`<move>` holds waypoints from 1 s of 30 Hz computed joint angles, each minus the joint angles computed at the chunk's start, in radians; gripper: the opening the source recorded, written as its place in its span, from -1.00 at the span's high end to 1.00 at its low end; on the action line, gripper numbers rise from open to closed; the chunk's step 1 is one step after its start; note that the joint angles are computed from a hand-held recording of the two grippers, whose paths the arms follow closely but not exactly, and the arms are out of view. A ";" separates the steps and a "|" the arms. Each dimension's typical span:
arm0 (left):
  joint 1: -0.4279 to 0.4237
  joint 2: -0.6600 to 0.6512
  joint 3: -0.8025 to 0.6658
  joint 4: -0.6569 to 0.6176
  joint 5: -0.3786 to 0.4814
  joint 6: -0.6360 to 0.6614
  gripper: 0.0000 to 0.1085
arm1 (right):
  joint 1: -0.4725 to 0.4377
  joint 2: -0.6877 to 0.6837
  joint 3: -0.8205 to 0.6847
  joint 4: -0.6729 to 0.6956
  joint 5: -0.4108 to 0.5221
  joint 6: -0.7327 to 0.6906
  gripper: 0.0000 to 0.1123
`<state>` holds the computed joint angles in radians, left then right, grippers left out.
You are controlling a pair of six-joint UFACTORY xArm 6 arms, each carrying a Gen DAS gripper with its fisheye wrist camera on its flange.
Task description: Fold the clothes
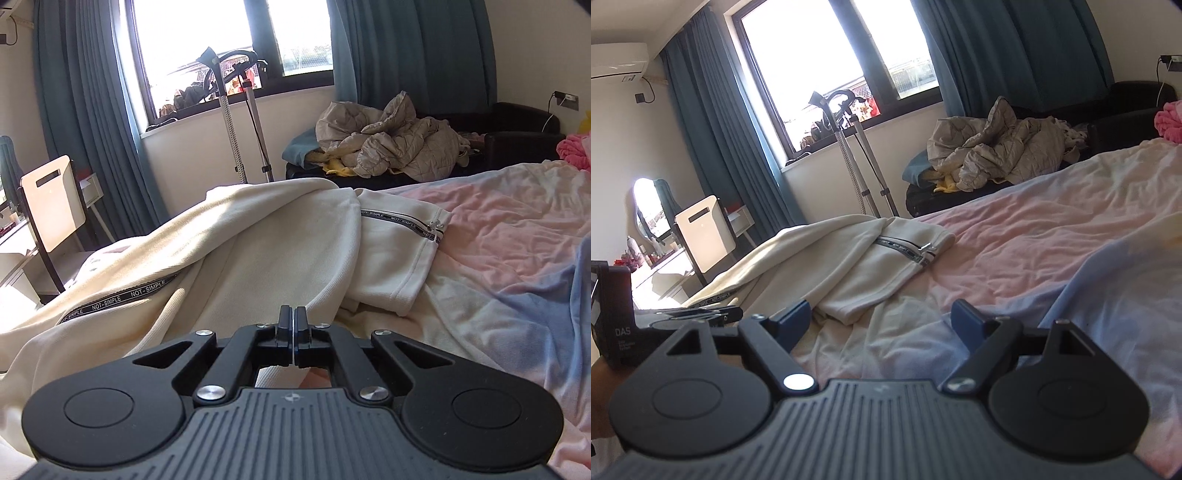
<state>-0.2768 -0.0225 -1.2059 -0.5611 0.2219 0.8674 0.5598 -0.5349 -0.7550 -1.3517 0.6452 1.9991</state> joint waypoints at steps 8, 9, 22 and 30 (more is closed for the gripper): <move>-0.052 0.130 -0.091 0.018 -0.091 0.018 -0.31 | 0.016 -0.030 0.011 0.008 0.017 -0.001 -0.51; -0.056 0.167 -0.128 0.046 -0.082 -0.005 -0.31 | 0.014 -0.026 0.009 0.010 0.017 -0.003 -0.51; -0.067 0.603 -0.627 0.737 0.043 -0.722 -0.21 | -0.131 0.041 0.016 0.002 -0.163 0.100 -0.51; -0.083 0.656 -0.726 0.761 0.107 -0.701 0.03 | -0.145 0.055 0.017 0.004 -0.185 0.131 -0.51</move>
